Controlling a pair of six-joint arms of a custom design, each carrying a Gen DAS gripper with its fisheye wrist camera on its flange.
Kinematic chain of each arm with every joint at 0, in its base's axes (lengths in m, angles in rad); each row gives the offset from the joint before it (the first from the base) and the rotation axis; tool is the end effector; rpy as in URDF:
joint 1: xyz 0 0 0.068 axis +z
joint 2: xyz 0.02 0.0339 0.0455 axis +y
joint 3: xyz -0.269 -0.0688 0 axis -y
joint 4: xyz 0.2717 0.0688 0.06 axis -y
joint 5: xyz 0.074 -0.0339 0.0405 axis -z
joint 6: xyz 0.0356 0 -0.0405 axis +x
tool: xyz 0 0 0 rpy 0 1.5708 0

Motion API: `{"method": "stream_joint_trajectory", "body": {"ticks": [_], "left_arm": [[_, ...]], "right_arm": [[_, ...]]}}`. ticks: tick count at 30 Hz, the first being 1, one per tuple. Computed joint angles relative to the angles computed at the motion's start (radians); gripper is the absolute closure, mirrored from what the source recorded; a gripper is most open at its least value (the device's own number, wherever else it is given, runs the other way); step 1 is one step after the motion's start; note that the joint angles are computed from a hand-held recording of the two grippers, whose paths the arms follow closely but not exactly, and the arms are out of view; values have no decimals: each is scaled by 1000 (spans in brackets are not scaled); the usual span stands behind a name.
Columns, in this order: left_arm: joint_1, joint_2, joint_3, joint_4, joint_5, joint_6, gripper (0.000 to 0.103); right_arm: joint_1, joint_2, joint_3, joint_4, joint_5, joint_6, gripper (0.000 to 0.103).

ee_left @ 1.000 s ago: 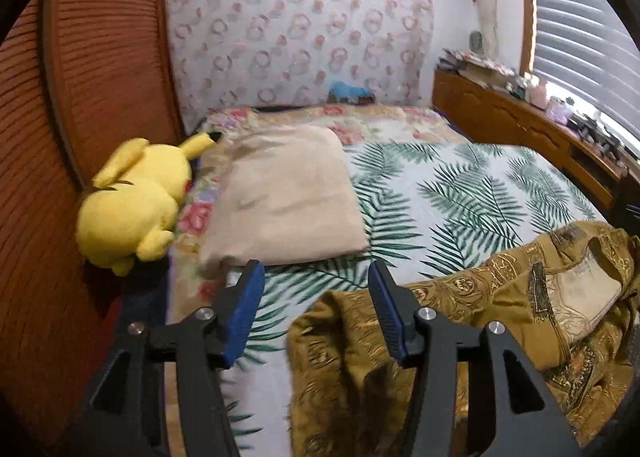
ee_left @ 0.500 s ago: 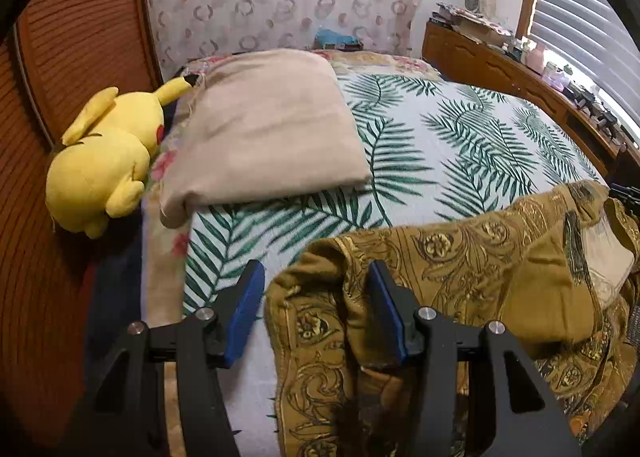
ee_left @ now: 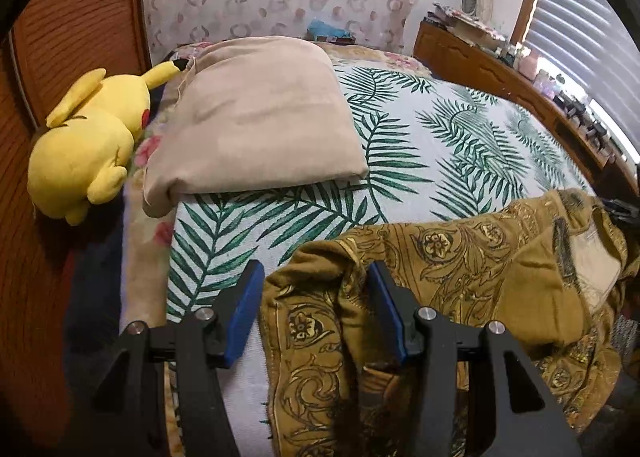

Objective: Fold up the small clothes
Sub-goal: 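Close both tools on the shirt edge and lift it high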

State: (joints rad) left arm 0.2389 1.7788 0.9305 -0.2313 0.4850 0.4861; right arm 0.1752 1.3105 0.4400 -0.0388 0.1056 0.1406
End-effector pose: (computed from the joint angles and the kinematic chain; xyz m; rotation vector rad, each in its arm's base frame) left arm 0.3440 0.0667 0.1195 0.4612 2.4573 -0.3554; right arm 0.2359 0.0380 0.1180 0.0021 2.4730 0.0045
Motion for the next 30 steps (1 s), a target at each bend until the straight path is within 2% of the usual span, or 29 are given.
{"method": "stream_joint_trajectory", "body": {"ticks": [6,12,14,15,16,19,20,22,24,26,28,30], "left_arm": [[-15,24,49,-60,-7,45,51],[-30,10,43,-88,0,88,74],[-30,-8,25,-77,4,89,84],[-26,-21,11,-69,13,84,91],[-20,-39,-5,-63,29,83,94],[6,-125,-77,-28,80,64,96],[16,-160,-101,-18,96,53,96],[52,-257,-158,-1,149,16,96],[110,-381,-209,-31,243,5,96],[156,-505,-250,-69,296,9,97],[201,-602,-260,-125,350,17,97],[247,-681,-242,-196,405,32,97]], "right_arm": [[-4,0,4,-7,-15,-18,40],[3,-5,-10,13,-7,-27,40],[7,-14,-26,37,-26,-51,54],[7,-22,-32,42,-46,-66,66],[7,-30,-34,39,-67,-76,79],[41,-59,-44,32,-54,-81,90],[49,-79,-53,31,-55,-70,91],[69,-173,-84,19,-51,-35,93],[101,-345,-123,-40,-30,-6,93],[143,-490,-134,-119,0,15,94],[230,-646,-122,-234,82,46,94],[335,-730,-74,-342,198,82,94]]}}
